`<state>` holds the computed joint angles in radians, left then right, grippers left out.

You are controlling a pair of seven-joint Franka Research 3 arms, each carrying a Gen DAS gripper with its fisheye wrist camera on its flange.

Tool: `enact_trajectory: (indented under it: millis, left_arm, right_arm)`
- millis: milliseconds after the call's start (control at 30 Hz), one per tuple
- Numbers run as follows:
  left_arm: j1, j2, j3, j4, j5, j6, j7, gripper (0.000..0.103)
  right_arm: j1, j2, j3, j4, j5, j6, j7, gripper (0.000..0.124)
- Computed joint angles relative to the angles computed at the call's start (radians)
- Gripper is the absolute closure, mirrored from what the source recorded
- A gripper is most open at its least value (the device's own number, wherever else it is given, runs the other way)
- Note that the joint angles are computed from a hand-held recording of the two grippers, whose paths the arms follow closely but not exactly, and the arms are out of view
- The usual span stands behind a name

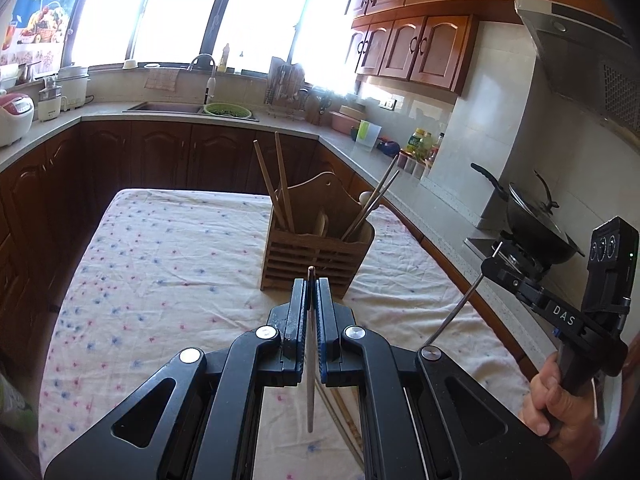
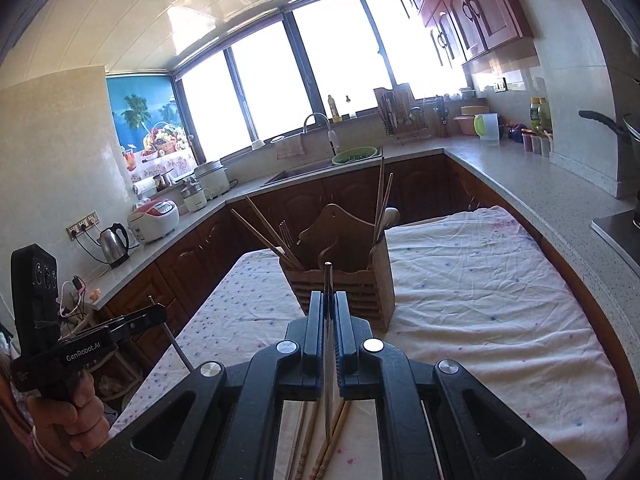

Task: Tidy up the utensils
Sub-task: 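Lift both held chopsticks upright and carry them over the wooden holder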

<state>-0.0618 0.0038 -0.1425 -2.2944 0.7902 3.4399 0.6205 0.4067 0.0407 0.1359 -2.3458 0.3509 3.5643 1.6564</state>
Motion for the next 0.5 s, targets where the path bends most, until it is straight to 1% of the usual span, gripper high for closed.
enact_trajectory:
  millis: [300, 400, 500]
  left_arm:
    - [0.001, 0.023, -0.013, 0.033, -0.067, 0.001, 0.062, 0.1]
    - [-0.009, 0.027, -0.015, 0.037, -0.135, 0.002, 0.123, 0.1]
    - [-0.01, 0.037, -0.02, 0.054, -0.169, 0.001, 0.149, 0.099]
  right_arm:
    - [-0.015, 0.009, -0.005, 0.019, -0.037, 0.001, 0.023, 0.119]
    - [-0.025, 0.012, -0.006, 0.027, -0.065, 0.0, 0.045, 0.119]
    - [-0.028, 0.019, -0.009, 0.044, -0.062, 0.0, 0.038, 0.119]
